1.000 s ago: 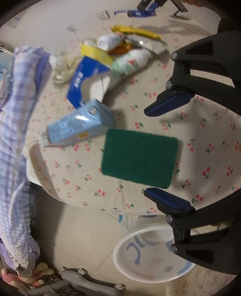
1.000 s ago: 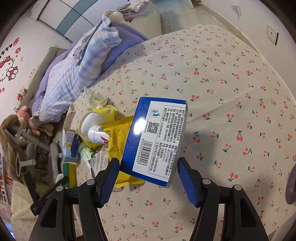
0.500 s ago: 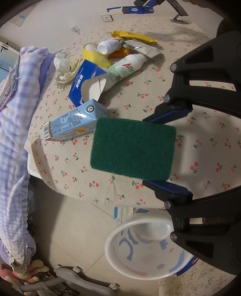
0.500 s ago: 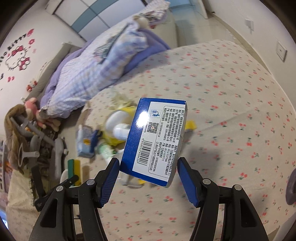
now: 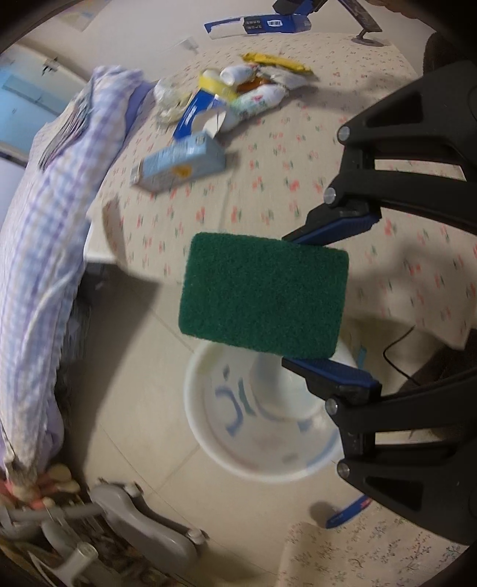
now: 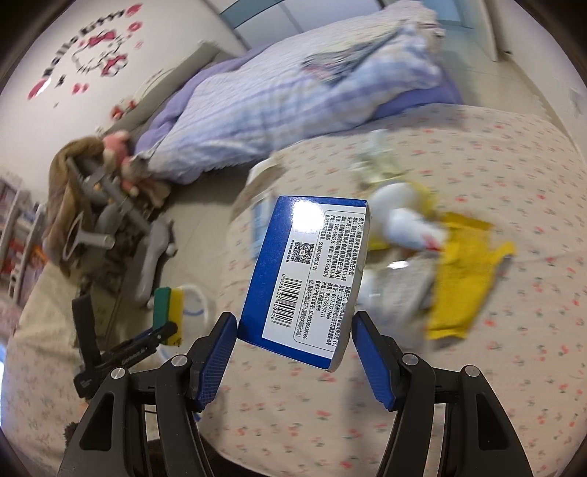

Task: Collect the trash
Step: 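Carry the sponge over the white bin and open the left gripper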

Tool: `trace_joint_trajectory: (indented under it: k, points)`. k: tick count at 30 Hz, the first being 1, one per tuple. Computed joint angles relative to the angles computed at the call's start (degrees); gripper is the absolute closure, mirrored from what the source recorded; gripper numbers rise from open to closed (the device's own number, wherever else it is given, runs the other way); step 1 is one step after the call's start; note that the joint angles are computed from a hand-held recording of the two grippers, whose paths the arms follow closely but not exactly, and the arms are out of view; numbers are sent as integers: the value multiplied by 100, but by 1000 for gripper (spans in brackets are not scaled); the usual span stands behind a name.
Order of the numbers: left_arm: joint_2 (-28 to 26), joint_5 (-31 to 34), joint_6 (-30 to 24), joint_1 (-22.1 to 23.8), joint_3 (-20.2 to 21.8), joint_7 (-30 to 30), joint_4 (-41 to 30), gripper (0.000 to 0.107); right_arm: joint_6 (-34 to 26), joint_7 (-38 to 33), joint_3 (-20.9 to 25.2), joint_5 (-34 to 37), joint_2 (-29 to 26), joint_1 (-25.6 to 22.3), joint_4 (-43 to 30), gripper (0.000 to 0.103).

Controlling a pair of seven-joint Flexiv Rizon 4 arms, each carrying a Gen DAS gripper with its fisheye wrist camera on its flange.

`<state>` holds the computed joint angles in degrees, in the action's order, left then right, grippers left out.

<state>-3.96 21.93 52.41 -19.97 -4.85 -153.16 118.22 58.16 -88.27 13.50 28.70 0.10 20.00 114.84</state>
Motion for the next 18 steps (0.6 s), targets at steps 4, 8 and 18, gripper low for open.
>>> trace_joint_trajectory:
  k: [4,8,18]
  points:
    - [341,35,-8,88,81,-131,443,48,16,77,174,-152,-259,239,-174,37]
    - [607,-18,128,294,106,-167,869,48,64,263,349,-456,-560,480,-332,37]
    - [592,-505,1146,763,201,303,1544,41,148,732,588,-1187,-1308,842,-712,42]
